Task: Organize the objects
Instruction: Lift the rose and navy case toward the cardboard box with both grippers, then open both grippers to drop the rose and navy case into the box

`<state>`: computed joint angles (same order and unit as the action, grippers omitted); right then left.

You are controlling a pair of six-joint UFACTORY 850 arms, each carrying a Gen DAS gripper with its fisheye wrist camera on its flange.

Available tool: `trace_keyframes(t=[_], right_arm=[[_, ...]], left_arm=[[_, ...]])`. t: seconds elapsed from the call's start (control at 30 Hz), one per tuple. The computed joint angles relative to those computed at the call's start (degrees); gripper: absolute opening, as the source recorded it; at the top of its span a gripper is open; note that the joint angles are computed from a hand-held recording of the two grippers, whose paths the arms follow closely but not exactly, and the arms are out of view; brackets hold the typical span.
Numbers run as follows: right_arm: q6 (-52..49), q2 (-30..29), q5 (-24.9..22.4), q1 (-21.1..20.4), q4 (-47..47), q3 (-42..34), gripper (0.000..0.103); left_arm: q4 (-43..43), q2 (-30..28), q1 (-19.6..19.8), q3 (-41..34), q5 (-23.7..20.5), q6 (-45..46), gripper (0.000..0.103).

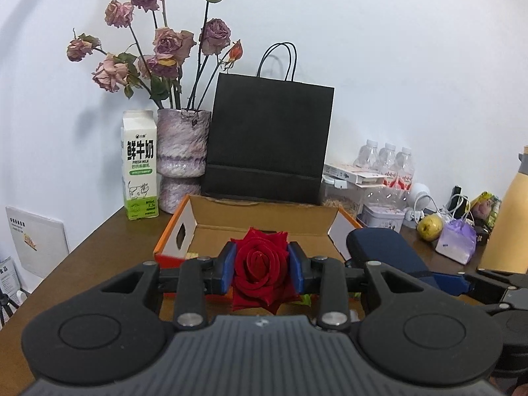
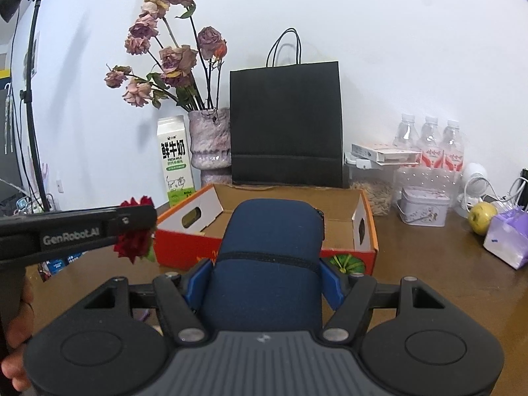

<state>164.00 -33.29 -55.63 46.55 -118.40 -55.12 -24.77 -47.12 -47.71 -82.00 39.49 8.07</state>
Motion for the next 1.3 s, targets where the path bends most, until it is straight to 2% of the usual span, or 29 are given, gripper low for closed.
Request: trace_keyframes(t=[0.8,1.03,1.3], right_arm=[[2.8,-3.08,3.92,-10.03,-11.83,-7.63,0.067],[3.81,-4.7,6.1,-13.13,-13.88,-10.17,0.067],[2.21,-8.04,9.89,-15.51,-13.32,-14.45,0.067]], left_arm=[[-3.05,-10.94,3.43,-22.61,-8.44,1.99,0.034],[-9.12,-16.33,4.45,-32.11,-13.56,8.08,0.034],[-23.26,-23.49,5.03,-44.36,-19.81,22.92,0.034]])
